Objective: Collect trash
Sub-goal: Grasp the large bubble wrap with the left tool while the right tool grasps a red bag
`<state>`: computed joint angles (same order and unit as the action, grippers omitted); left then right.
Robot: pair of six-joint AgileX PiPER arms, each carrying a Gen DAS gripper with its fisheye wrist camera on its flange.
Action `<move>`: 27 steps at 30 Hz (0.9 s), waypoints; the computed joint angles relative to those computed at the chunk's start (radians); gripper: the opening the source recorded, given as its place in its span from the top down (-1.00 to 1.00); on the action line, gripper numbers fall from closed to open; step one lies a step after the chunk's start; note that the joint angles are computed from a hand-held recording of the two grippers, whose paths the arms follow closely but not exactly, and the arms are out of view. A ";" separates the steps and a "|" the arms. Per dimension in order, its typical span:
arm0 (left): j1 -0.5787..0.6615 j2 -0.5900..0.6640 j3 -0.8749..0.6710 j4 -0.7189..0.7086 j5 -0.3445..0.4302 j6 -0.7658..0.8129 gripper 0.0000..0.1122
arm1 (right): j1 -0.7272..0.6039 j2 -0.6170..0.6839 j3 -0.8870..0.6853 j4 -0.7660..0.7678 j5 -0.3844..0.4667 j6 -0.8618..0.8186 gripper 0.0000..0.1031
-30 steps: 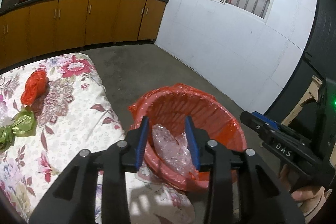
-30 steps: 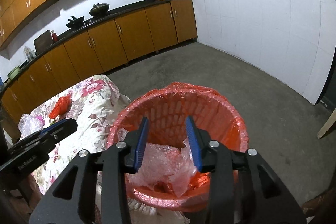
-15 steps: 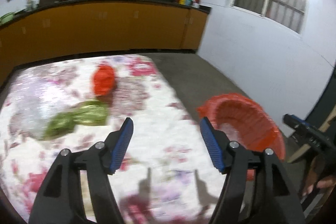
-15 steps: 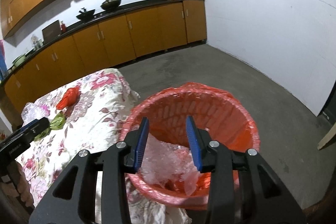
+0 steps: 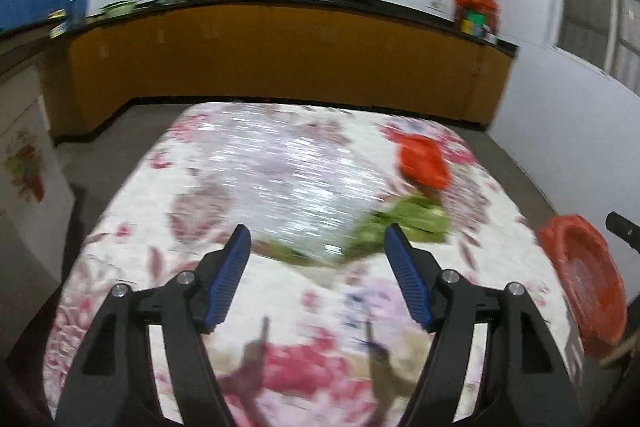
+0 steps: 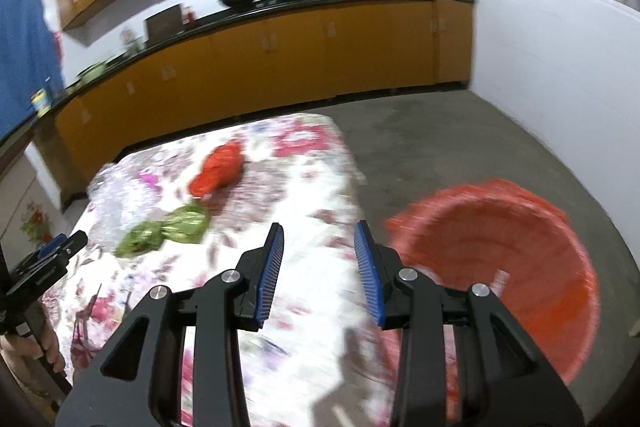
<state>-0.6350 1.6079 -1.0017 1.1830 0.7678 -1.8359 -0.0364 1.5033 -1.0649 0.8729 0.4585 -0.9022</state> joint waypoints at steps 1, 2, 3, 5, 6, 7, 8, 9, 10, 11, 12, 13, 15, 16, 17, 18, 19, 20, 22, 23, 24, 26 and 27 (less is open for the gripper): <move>0.022 -0.015 0.021 0.016 0.002 -0.017 -0.28 | 0.033 0.014 -0.012 -0.009 -0.014 0.017 -0.03; 0.030 -0.022 0.034 0.026 0.004 -0.029 -0.30 | 0.068 0.035 -0.030 -0.016 -0.029 0.032 -0.07; 0.052 -0.030 0.046 0.035 -0.001 -0.032 -0.30 | 0.099 0.056 -0.048 -0.029 -0.042 0.051 -0.07; 0.090 -0.044 0.069 0.052 -0.018 -0.038 -0.31 | 0.172 0.125 -0.118 -0.110 -0.064 0.138 -0.07; 0.108 -0.044 0.070 0.055 -0.025 -0.038 -0.31 | 0.210 0.175 -0.172 -0.163 -0.067 0.200 -0.07; 0.119 -0.048 0.076 0.061 -0.031 -0.043 -0.31 | 0.232 0.207 -0.209 -0.197 -0.065 0.241 -0.07; 0.137 -0.050 0.080 0.069 -0.040 -0.049 -0.31 | 0.252 0.244 -0.252 -0.231 -0.060 0.282 -0.07; 0.146 -0.049 0.080 0.071 -0.043 -0.051 -0.31 | 0.273 0.283 -0.299 -0.274 -0.054 0.333 -0.07; 0.165 -0.050 0.084 0.079 -0.056 -0.057 -0.31 | 0.296 0.328 -0.356 -0.323 -0.046 0.387 -0.07; 0.177 -0.049 0.086 0.085 -0.065 -0.063 -0.31 | 0.323 0.376 -0.419 -0.391 -0.036 0.460 -0.07; 0.195 -0.048 0.088 0.092 -0.080 -0.069 -0.31 | 0.348 0.433 -0.495 -0.462 -0.022 0.531 -0.07; 0.211 -0.044 0.088 0.102 -0.095 -0.078 -0.31 | 0.360 0.464 -0.538 -0.505 -0.013 0.575 -0.07; 0.227 -0.039 0.088 0.113 -0.112 -0.088 -0.31 | 0.380 0.531 -0.630 -0.593 0.011 0.670 -0.07; 0.239 -0.036 0.087 0.123 -0.131 -0.094 -0.31 | 0.387 0.575 -0.693 -0.630 0.035 0.721 -0.07; 0.245 -0.032 0.083 0.125 -0.140 -0.095 -0.31 | 0.392 0.610 -0.745 -0.659 0.057 0.761 -0.07; 0.250 -0.030 0.081 0.130 -0.150 -0.096 -0.31 | 0.392 0.632 -0.776 -0.673 0.072 0.783 -0.07; 0.258 -0.026 0.075 0.137 -0.163 -0.094 -0.31 | 0.393 0.670 -0.830 -0.681 0.101 0.803 -0.07; 0.266 -0.021 0.068 0.140 -0.175 -0.087 -0.31 | 0.393 0.686 -0.854 -0.682 0.117 0.808 -0.07; 0.275 -0.002 0.046 0.141 -0.193 -0.069 -0.31 | 0.396 0.729 -0.916 -0.704 0.153 0.826 -0.07; 0.278 0.008 0.033 0.137 -0.203 -0.058 -0.31 | 0.397 0.745 -0.936 -0.708 0.167 0.825 -0.04; 0.282 0.016 0.024 0.134 -0.213 -0.051 -0.31 | 0.397 0.762 -0.960 -0.710 0.186 0.821 0.06; 0.293 0.045 -0.014 0.102 -0.245 -0.010 -0.31 | 0.397 0.779 -0.974 -0.708 0.207 0.798 0.37; 0.300 0.060 -0.033 0.077 -0.266 0.013 -0.31 | 0.392 0.762 -0.934 -0.690 0.185 0.767 0.42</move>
<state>-0.3349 1.6677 -1.0351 1.2599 0.5019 -1.8233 0.3559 2.2648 -1.9990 0.1830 0.6435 -0.1354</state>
